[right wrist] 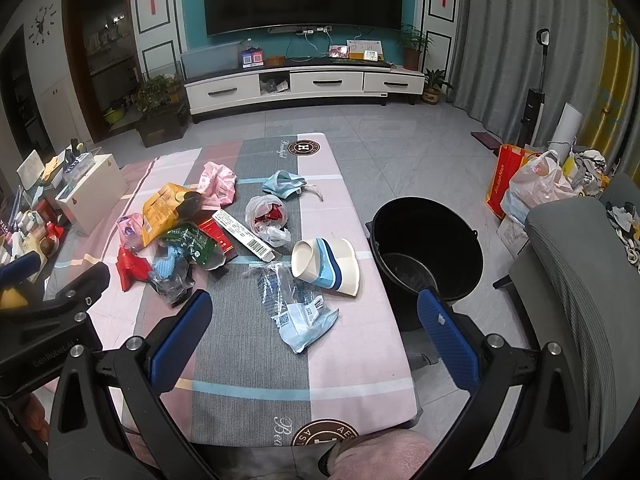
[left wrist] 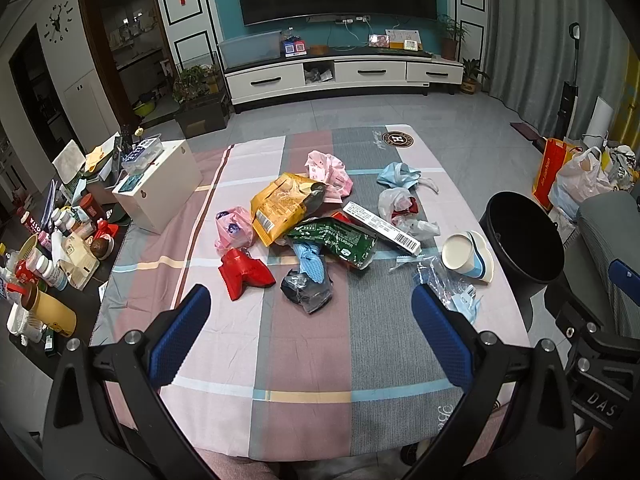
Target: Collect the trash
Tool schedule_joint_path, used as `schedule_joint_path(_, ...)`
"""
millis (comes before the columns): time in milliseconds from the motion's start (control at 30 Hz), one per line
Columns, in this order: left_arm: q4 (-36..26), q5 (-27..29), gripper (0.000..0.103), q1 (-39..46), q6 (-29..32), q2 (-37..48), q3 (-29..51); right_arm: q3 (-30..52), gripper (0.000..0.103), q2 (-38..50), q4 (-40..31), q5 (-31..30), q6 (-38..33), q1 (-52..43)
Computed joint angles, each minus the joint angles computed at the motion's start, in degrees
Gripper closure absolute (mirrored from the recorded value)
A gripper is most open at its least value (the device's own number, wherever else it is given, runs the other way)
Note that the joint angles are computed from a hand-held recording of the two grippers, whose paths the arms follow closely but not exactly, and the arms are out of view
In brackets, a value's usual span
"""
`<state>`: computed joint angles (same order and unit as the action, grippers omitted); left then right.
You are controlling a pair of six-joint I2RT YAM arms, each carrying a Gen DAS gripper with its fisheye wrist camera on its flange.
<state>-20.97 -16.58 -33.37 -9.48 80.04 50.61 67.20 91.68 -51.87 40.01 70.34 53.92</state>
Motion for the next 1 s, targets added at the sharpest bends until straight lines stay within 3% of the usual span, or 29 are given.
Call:
schedule_joint_path(767, 2.5, 0.3, 0.003, -0.4, 0.2, 4.6, 1.1, -1.9, 0.002, 0.2, 2.3, -1.5, -0.9, -1.8)
schedule_joint_path(1000, 4.9, 1.0, 0.003, -0.4, 1.4, 7.5, 2.0, -4.7, 0.002, -0.3, 7.1, -3.2, -2.7, -3.6)
